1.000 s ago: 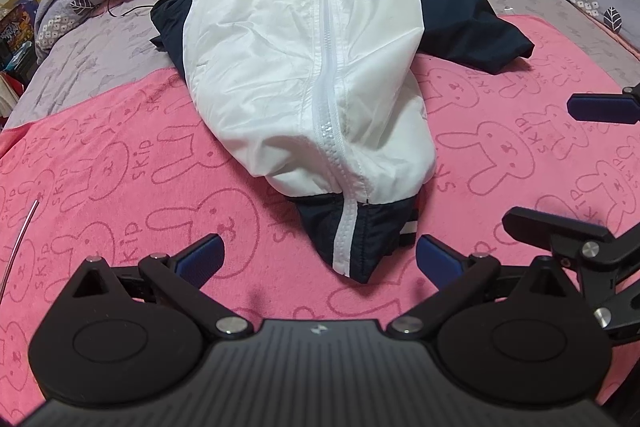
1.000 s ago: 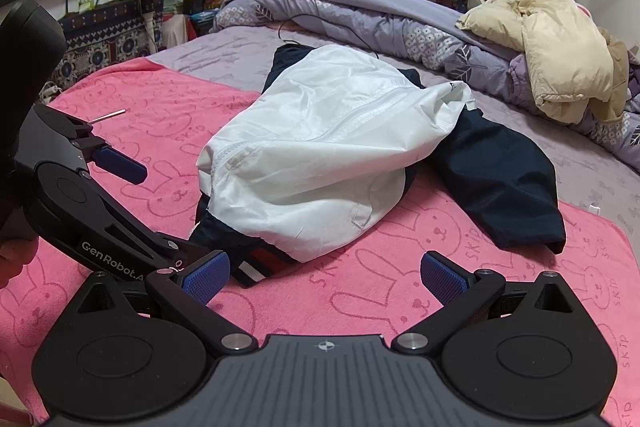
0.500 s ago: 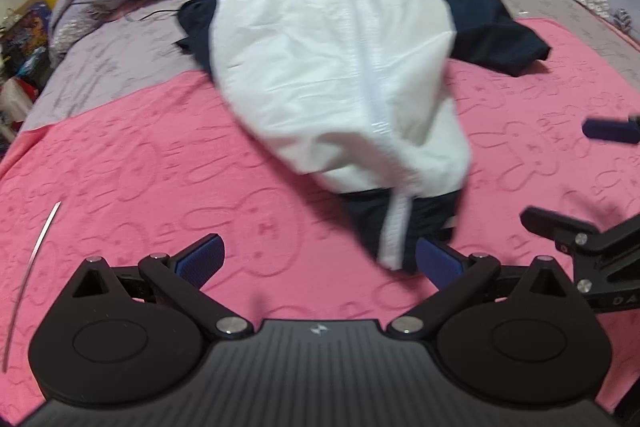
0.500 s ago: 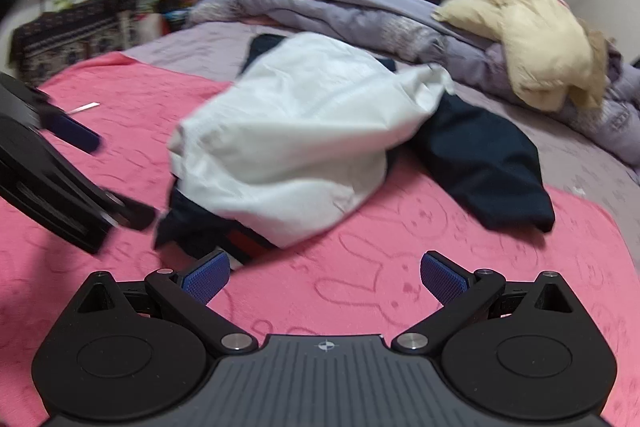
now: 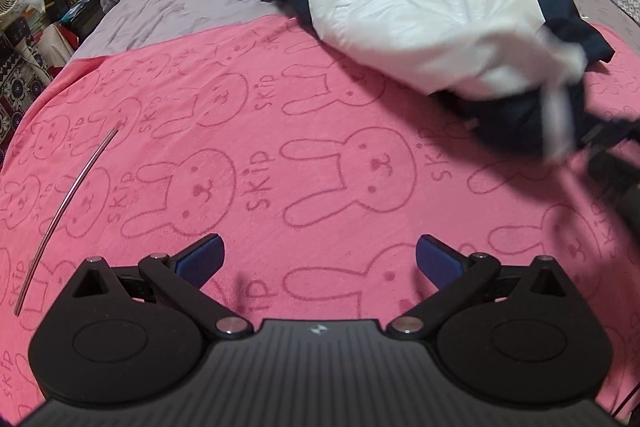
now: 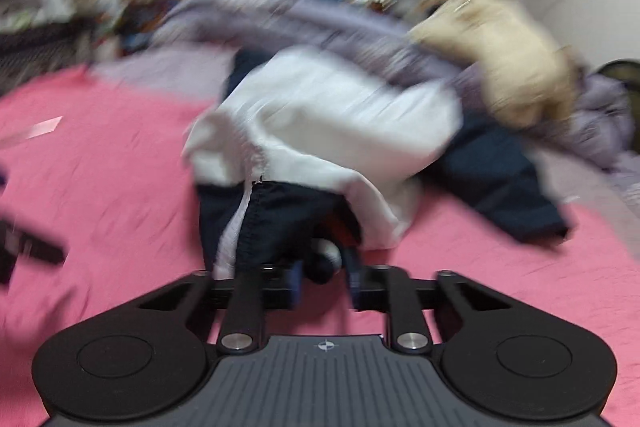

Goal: Fold clothes

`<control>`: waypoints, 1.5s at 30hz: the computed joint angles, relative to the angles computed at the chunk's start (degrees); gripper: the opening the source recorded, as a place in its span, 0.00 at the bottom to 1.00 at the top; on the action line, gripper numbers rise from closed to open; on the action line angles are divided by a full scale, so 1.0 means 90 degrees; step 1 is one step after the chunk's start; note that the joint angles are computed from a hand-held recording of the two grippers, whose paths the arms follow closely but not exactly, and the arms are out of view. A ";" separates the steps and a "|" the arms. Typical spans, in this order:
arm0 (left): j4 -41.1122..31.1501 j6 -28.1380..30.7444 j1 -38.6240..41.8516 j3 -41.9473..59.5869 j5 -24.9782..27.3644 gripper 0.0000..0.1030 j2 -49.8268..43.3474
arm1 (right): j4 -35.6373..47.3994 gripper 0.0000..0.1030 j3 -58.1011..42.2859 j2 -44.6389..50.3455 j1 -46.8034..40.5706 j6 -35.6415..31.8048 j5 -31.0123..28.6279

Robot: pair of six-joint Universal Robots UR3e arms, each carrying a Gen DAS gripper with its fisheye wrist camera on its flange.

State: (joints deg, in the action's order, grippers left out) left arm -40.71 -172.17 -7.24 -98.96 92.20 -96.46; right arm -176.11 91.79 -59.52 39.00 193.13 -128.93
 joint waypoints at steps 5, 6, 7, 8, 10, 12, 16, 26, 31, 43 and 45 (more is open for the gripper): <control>0.0288 -0.0131 -0.0295 0.0117 -0.0013 1.00 -0.0308 | -0.1075 0.08 0.0971 -0.0975 -0.0195 -0.0103 -0.0946; 0.0327 -0.0160 -0.0389 0.0161 -0.0006 1.00 -0.0370 | -0.1320 0.08 0.1103 -0.1114 -0.0253 -0.0249 -0.1133; 0.0364 -0.0188 -0.0481 0.0207 0.0002 1.00 -0.0433 | -0.1509 0.07 0.1271 -0.1283 -0.0373 -0.0412 -0.1147; 0.0400 -0.0215 -0.0573 0.0256 0.0009 1.00 -0.0498 | -0.1608 0.08 0.1495 -0.1499 -0.0572 -0.0578 -0.0947; 0.0393 -0.0231 -0.0733 0.0363 0.0037 1.00 -0.0602 | -0.1623 0.11 0.1892 -0.1910 -0.0992 -0.0838 -0.0449; 0.0421 -0.0221 -0.0847 0.0382 0.0076 1.00 -0.0628 | -0.1166 0.17 0.2199 -0.2219 -0.1370 -0.0916 0.0347; 0.0572 -0.0139 -0.0870 0.0193 0.0186 1.00 -0.0558 | -0.1056 0.74 0.2810 -0.2347 -0.1402 -0.1103 0.1659; 0.0349 -0.0195 -0.0419 -0.0243 0.0320 1.00 -0.0062 | 0.1386 0.12 0.0368 -0.0890 -0.1334 0.0587 0.2528; 0.0402 -0.0159 -0.0233 -0.0630 0.0107 1.00 0.0289 | -0.0091 0.09 0.2089 -0.3181 -0.1218 0.1067 0.2131; 0.1209 0.0214 -0.1580 -0.0832 0.0201 1.00 0.0152 | 0.2168 0.25 0.3270 -0.5369 -0.1927 0.1241 0.2634; 0.1292 0.0233 -0.1924 -0.0419 0.0589 1.00 -0.0292 | 0.2321 0.32 0.3471 -0.5292 -0.1928 0.1620 0.2677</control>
State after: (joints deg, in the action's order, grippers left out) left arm -29.08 -170.07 -24.55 -102.74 97.50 -99.09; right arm -155.21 123.03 -107.15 21.65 207.71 -104.84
